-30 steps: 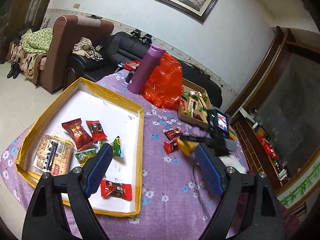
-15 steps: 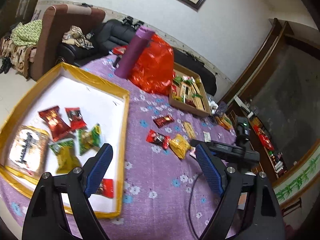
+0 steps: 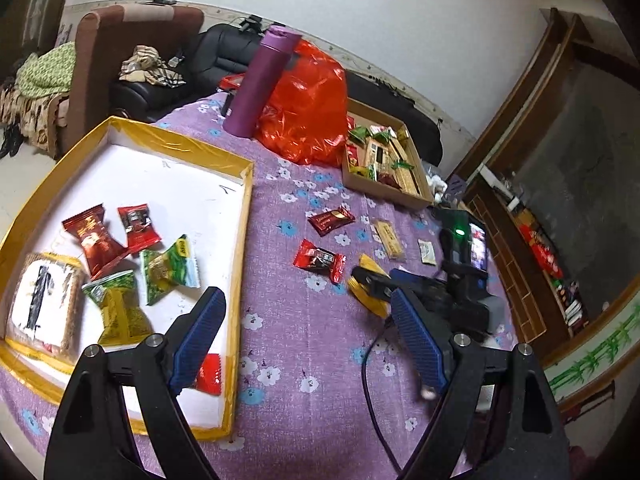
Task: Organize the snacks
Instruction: 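Move both open tools back over the snacks on the tablecloth, then grasp a red wrapped candy with the left tool and lift it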
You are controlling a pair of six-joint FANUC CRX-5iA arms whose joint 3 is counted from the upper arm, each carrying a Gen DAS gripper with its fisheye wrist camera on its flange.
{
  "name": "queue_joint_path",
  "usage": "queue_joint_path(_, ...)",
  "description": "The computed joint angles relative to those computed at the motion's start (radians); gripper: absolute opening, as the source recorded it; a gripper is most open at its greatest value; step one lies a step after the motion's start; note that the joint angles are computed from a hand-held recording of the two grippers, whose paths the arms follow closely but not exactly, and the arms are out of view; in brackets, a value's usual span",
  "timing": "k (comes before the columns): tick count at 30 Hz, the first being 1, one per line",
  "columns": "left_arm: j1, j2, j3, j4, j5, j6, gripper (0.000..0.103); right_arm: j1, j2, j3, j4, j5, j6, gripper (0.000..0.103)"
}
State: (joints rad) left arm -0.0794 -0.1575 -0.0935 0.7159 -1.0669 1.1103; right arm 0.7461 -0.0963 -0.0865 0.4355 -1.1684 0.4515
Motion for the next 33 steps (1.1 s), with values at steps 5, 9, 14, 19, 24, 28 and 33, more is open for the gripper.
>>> queue_joint_path(5,-0.069,0.089,0.104,-0.072,-0.045,0.024,0.085,0.041,-0.104,-0.100,0.010,0.024,0.014,0.074)
queue_joint_path(9,-0.129,0.227,0.258,-0.141,-0.127,0.099,0.085,0.035,-0.229,-0.242,0.053,0.173,-0.083,0.074)
queue_joint_path(14,-0.184,0.394,0.428,-0.220,-0.216,0.214,0.085,0.005,-0.318,-0.334,0.130,0.273,-0.214,0.074)
queue_joint_path(19,-0.247,0.464,0.532,-0.376,-0.197,0.311,0.084,-0.019,-0.352,-0.363,0.150,0.296,-0.262,0.075)
queue_joint_path(24,-0.315,0.472,0.561,-0.509,-0.175,0.241,0.047,-0.024,-0.358,-0.365,0.123,0.314,-0.255,0.076)
queue_joint_path(28,-0.318,0.412,0.481,-0.499,-0.125,0.179,0.044,-0.005,-0.354,-0.372,0.169,0.296,-0.275,0.076)
queue_joint_path(33,-0.299,0.353,0.418,-0.465,-0.082,0.153,0.043,-0.009,-0.351,-0.366,0.135,0.316,-0.242,0.076)
